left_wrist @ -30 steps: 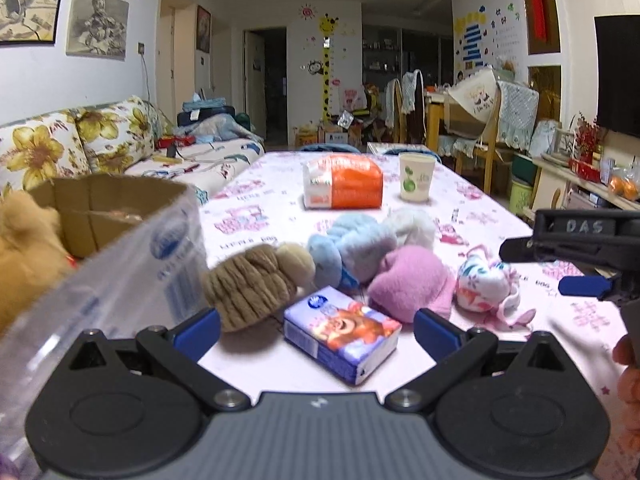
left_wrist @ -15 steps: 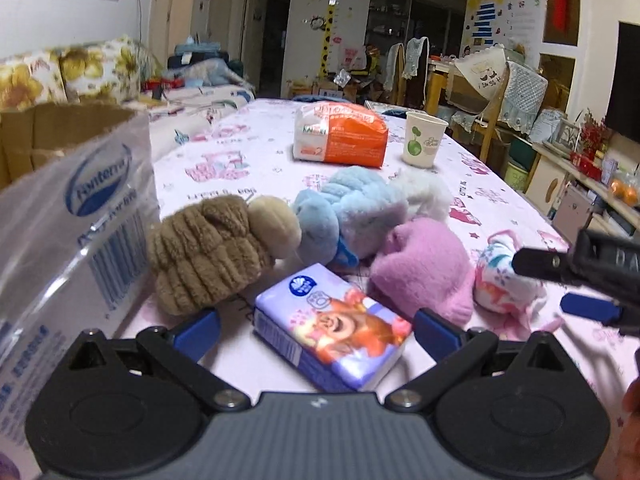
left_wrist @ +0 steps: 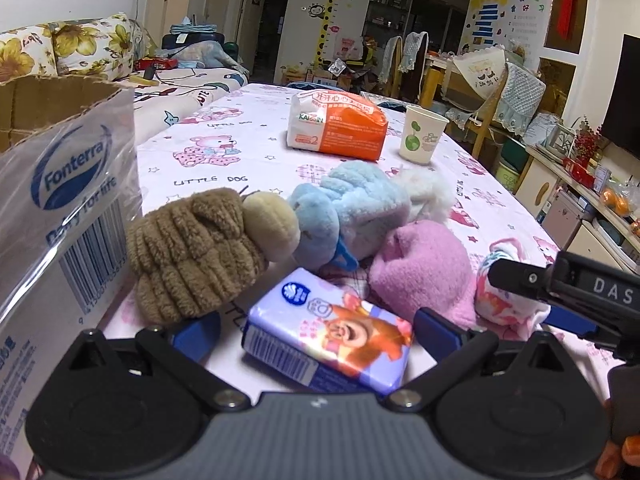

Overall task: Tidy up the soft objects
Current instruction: 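Grasp cartoon tissue pack with left tool while right tool grasps white-pink sock bundle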

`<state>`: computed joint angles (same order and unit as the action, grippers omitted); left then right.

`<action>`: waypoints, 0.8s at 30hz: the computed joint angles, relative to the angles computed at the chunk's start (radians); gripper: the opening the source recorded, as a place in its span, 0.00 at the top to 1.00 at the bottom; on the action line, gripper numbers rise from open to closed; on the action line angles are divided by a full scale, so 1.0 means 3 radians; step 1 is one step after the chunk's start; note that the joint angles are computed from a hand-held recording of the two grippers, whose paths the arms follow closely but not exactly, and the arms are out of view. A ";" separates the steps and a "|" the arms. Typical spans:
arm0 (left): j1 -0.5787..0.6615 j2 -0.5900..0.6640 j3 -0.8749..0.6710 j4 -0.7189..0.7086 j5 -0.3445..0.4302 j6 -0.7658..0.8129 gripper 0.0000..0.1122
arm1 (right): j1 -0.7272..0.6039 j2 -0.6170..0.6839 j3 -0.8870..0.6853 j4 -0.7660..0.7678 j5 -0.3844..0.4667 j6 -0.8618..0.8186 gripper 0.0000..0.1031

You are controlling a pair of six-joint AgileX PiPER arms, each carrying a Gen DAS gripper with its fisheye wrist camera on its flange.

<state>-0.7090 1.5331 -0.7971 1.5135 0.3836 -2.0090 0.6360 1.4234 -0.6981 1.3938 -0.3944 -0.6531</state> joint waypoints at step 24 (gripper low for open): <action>-0.0097 -0.0228 0.0166 -0.0008 -0.0056 0.0074 0.29 | 0.0051 -0.0029 -0.0027 0.0087 -0.0065 -0.0290 0.19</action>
